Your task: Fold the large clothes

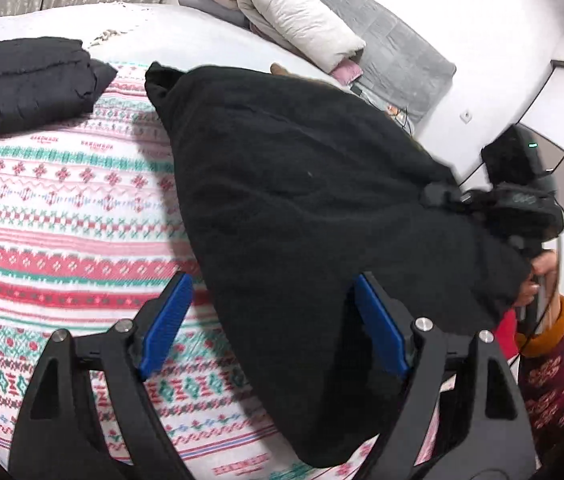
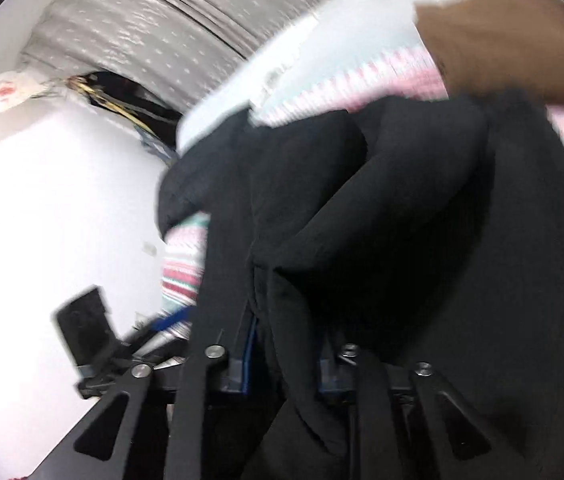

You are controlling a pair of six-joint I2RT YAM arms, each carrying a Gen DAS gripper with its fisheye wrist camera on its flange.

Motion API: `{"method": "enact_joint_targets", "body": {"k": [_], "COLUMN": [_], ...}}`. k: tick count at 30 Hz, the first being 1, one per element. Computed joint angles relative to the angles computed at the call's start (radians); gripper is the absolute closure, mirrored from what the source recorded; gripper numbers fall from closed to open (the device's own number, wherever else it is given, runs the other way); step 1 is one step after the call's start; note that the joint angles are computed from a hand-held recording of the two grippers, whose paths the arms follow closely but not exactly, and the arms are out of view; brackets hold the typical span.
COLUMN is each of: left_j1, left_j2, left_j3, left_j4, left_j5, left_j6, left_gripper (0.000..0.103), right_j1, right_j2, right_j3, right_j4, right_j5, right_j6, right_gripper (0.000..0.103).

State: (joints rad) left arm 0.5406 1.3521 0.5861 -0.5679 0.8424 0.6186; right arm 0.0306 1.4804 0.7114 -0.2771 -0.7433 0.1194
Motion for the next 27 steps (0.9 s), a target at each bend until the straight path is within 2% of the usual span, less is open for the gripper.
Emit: {"method": "enact_joint_targets", "body": {"k": [3,6,8,10,13,15,17,18,20,21,25,27], "left_j1": [-0.076,-0.180,-0.241,-0.335,-0.421,-0.443,-0.437,-0.438,-0.444,-0.450,-0.464,-0.487], "left_j2": [-0.130,-0.227,-0.227,-0.185,-0.058,0.005,0.029,0.033,0.018,0.019,0.124,0.204], "left_j3": [-0.017,-0.037,-0.033,-0.050,-0.058,-0.056,-0.052,-0.050,-0.051,-0.048,0.038,0.094], "left_j4": [-0.005,0.012,0.024,0.106,0.238,0.282,0.289,0.287,0.277,0.276,0.226,0.184], "left_j5": [0.009,-0.009,-0.030,-0.069,-0.083,-0.063,-0.030,-0.027,-0.031,-0.034,-0.027,-0.027], "left_j6": [-0.062,-0.141,-0.182,-0.267,-0.376,-0.420,-0.443,-0.446,-0.445,-0.452,-0.477,-0.493], "left_gripper": [0.020,0.020,0.020,0.016,0.015,0.015,0.015,0.015,0.015,0.015,0.005,0.000], "right_j1": [-0.062,-0.263,-0.425,-0.505,-0.573,-0.632,-0.702,-0.744,-0.794,-0.824,-0.706,-0.682], "right_j2": [-0.149,-0.214,-0.173,-0.122,0.046,0.175,0.262,0.287,0.286,0.308,0.328,0.375], "right_j3": [0.038,0.087,0.123,0.111,0.061,0.046,0.071,0.085,0.105,0.158,0.200,0.237], "right_j4": [-0.097,-0.229,-0.353,-0.376,-0.253,-0.198,-0.219,-0.250,-0.303,-0.372,-0.370,-0.415], "right_j5": [-0.036,-0.158,-0.221,-0.168,0.028,0.102,0.053,-0.005,-0.063,-0.089,-0.080,-0.049], "right_j6": [-0.027,-0.152,-0.334,-0.423,-0.392,-0.379,-0.402,-0.438,-0.500,-0.567,-0.514,-0.523], "right_gripper": [0.085,0.086,0.084,0.072,0.052,0.052,0.052,0.052,0.051,0.049,0.029,0.025]}}
